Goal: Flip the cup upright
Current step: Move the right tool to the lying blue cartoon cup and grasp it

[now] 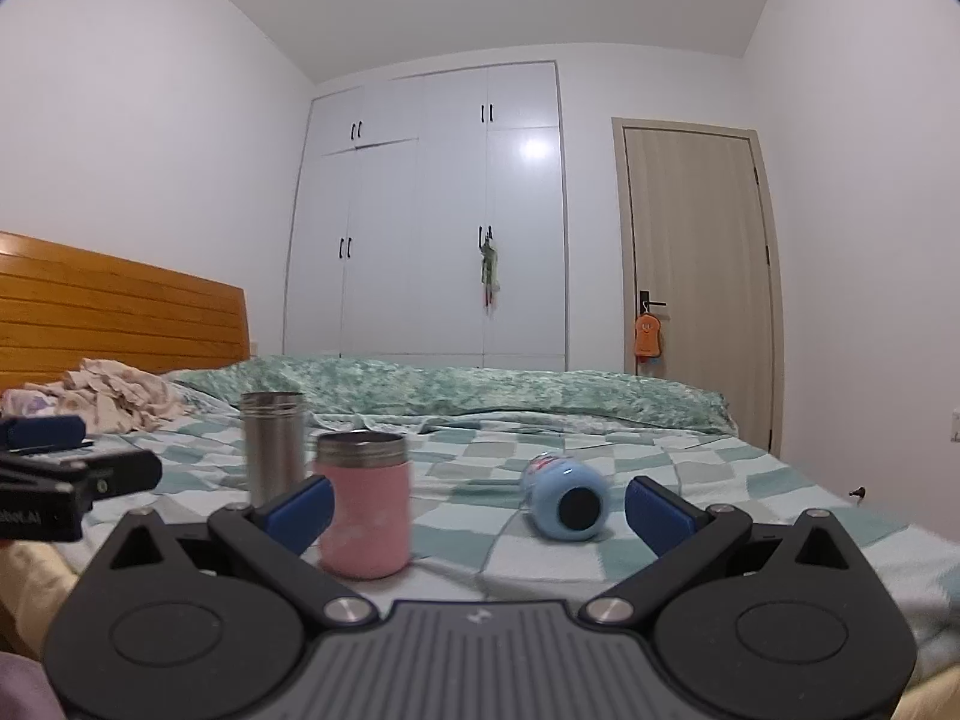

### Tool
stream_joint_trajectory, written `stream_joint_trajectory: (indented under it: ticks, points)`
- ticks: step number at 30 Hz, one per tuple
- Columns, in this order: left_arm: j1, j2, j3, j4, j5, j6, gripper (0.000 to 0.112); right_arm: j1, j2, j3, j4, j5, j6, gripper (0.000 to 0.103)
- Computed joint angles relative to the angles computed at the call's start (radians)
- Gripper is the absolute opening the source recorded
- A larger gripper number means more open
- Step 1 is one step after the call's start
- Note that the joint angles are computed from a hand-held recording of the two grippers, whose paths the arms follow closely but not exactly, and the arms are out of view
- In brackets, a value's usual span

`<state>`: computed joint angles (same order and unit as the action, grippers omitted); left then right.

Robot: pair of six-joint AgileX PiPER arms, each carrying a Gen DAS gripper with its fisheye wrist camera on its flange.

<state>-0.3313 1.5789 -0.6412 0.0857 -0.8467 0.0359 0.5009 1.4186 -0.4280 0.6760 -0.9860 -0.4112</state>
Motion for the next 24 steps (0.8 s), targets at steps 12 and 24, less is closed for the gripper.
stream_joint_trajectory:
  ticks: [12, 24]
  points:
    - [-0.143, 0.314, -0.621, 0.149, 0.381, -0.051, 0.103, -0.605, 0.121, -0.436, -0.801, 0.576, 0.424, 0.103]
    - [-0.24, 0.756, -1.393, 0.563, 0.752, -0.452, 0.103, -0.792, 0.528, -1.055, -2.001, 0.742, 1.534, 0.103]
